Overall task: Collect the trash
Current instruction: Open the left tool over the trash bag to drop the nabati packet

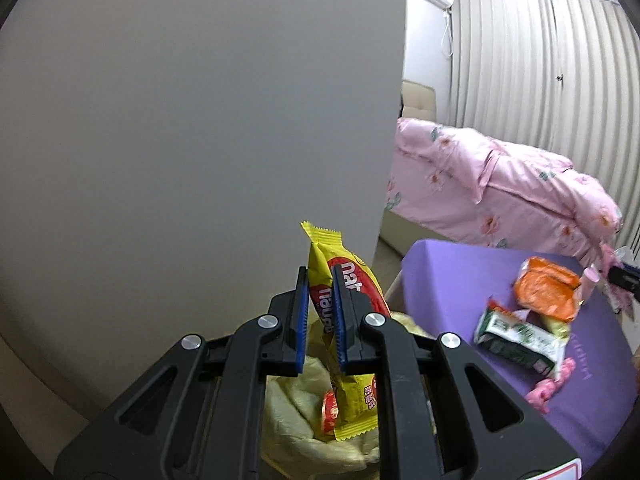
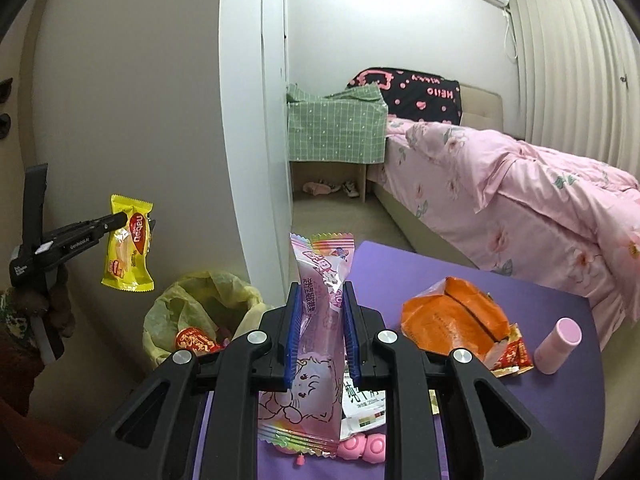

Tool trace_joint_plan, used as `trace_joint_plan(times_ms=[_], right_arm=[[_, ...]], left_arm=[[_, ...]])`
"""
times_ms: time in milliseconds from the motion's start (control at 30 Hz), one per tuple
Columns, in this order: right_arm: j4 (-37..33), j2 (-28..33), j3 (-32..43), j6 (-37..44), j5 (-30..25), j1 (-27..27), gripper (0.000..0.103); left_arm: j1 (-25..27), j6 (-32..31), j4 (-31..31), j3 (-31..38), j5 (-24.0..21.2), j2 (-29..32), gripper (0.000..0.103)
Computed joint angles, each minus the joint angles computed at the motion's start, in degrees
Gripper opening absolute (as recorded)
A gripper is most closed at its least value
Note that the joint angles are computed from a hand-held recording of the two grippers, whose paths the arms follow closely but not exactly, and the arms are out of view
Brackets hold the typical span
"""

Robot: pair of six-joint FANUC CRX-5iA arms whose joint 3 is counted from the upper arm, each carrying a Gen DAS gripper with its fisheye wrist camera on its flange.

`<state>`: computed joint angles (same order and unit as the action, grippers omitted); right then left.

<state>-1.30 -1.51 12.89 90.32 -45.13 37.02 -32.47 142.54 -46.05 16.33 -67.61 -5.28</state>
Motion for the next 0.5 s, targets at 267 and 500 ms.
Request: trace_joint_plan(times_ms=[267,500], right_arm=[[1.58,2.75,1.76,-1.41,-1.98,0.59,0.019],[2.56,4.8,2.75,-1.96,-3.48,1.14,0.019]], left_arm=[[8.55,-0.8,13.08,-6.28,9.47,0.23,0.01],[12.85,-3.07,20.3,-10.37,17.68,1.08,0.022]])
